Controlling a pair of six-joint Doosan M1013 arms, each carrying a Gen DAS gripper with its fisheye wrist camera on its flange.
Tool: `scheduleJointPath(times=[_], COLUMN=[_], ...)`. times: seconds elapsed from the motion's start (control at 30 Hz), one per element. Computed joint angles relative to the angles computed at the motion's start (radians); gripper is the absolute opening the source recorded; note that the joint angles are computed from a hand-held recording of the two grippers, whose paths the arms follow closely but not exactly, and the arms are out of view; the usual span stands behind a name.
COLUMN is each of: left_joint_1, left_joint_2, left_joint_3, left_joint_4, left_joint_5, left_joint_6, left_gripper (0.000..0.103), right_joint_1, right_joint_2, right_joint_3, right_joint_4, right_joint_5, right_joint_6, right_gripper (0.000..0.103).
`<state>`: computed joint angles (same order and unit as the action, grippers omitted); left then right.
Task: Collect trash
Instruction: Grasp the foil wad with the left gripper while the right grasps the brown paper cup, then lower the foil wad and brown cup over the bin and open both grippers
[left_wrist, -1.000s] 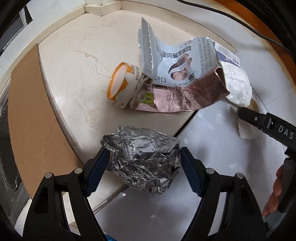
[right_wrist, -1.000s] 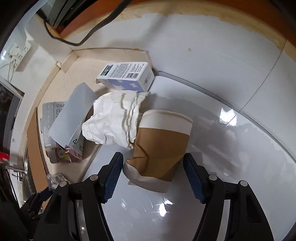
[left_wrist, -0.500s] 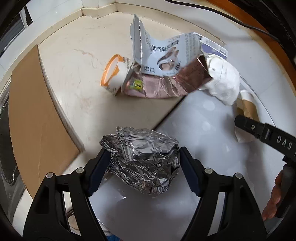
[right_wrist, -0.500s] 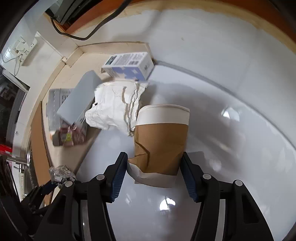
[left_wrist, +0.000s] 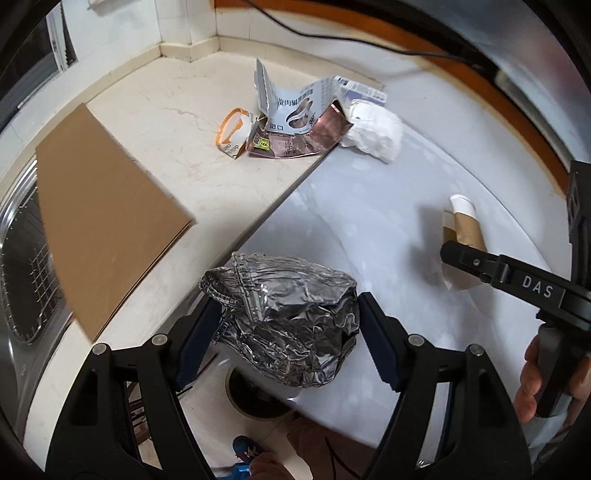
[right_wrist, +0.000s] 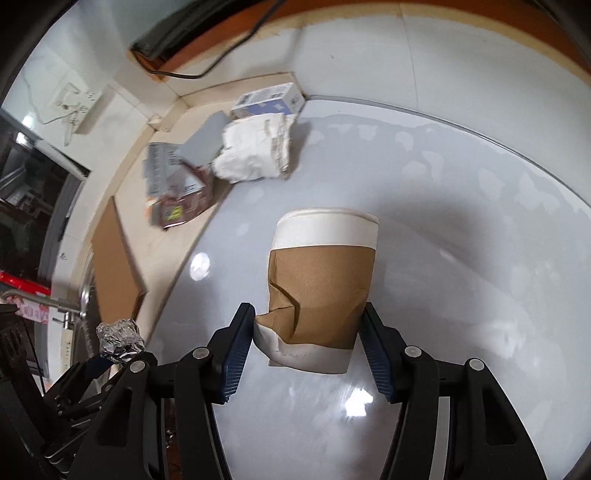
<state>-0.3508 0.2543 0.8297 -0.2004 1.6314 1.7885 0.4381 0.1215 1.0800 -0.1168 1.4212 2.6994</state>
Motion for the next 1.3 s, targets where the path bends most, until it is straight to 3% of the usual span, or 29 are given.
scheduleJointPath(times=[0.17,0.37,0.73,1.0,1.3], left_joint_1=[0.062,0.144,0.288,0.365,0.412], left_joint_2=[-0.054,-0.113,-0.204,-0.244,-0.293], left_joint_3=[0.017,0.051,0.137,0.205,0.307], left_joint_4=[-0.056,-0.123,-0.205,-0.229,-0.232], left_joint_5=[0.009,0.020,0.013,0.006,-0.034], left_joint_6=[0.074,0.159,0.297,0.378,0.452], left_gripper=[0.072,0.072,0.072,0.072,0.072], right_joint_1=[0.074,0.197,0.381,0.454,0.495], right_joint_2=[-0.008,0.020,0.126,0.182,0.188], right_joint_3=[-0.034,-0.127,-0.313,-0.379,-0.342], right_joint_4=[-0.039,-0.128,-0.246,-0.286,-0.295], right_joint_5=[0.000,0.016,0.110,0.161,0.145], right_joint_6=[0.036,0.057,0.031,0.003,-0.002], right_gripper=[0.056,0.056,0.056,0.056,0.056])
